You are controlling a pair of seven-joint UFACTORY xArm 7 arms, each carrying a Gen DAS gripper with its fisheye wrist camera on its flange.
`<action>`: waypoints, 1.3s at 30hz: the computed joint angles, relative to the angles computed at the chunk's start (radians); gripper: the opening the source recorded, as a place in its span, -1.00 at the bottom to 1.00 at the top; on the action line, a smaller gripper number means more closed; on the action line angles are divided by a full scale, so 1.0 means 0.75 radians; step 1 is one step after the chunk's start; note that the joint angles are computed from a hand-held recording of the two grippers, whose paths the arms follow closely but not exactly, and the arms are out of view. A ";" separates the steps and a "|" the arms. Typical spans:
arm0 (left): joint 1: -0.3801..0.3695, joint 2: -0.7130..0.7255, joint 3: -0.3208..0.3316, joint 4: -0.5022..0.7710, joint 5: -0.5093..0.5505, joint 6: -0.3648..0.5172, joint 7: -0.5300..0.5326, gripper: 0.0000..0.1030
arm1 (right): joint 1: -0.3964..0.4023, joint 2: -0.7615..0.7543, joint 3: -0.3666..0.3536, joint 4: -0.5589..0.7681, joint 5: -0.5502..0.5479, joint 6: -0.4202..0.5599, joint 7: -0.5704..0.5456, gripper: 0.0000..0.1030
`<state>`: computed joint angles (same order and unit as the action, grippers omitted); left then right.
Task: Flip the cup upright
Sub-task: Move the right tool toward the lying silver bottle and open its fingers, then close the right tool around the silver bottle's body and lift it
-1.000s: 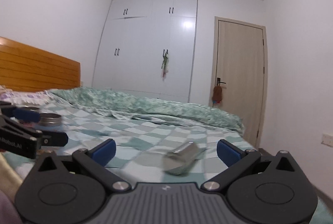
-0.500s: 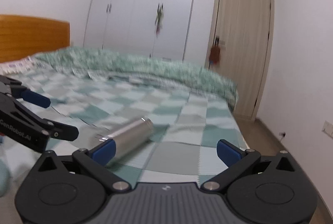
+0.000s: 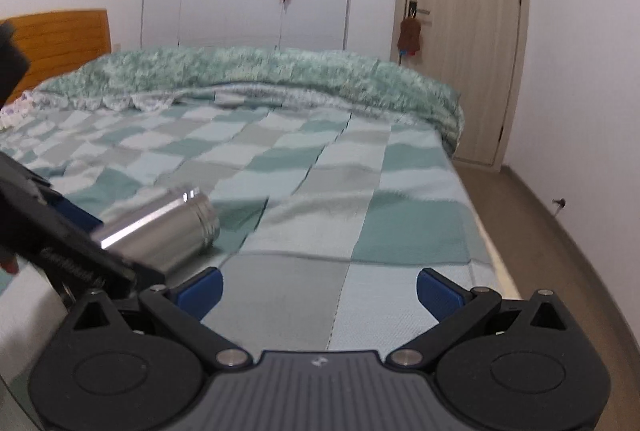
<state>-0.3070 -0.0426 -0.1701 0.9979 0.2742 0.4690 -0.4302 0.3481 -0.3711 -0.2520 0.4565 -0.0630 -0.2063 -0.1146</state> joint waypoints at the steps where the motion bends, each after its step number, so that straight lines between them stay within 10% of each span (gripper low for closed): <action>1: 0.051 -0.010 -0.048 -0.010 -0.034 -0.006 0.013 0.23 | -0.015 0.003 0.019 -0.005 -0.003 -0.004 -0.005 1.00; 10: 0.008 -0.229 -0.031 -0.144 -0.014 0.047 -0.041 0.23 | -0.088 -0.234 0.149 -0.112 0.017 0.069 0.012 1.00; 20: -0.010 -0.785 -0.012 -0.458 -0.234 0.204 0.091 0.23 | -0.150 -0.811 0.407 -0.269 0.103 0.474 0.129 1.00; 39: 0.014 -1.547 -0.002 -0.959 -0.398 0.541 0.119 0.23 | 0.199 -1.434 0.753 -0.427 0.120 1.069 0.619 1.00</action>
<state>-0.2967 -1.2027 -0.1713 0.2786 -0.0242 0.8749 -0.3407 0.4974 -1.4464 0.3125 0.1361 0.0271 0.5958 0.3494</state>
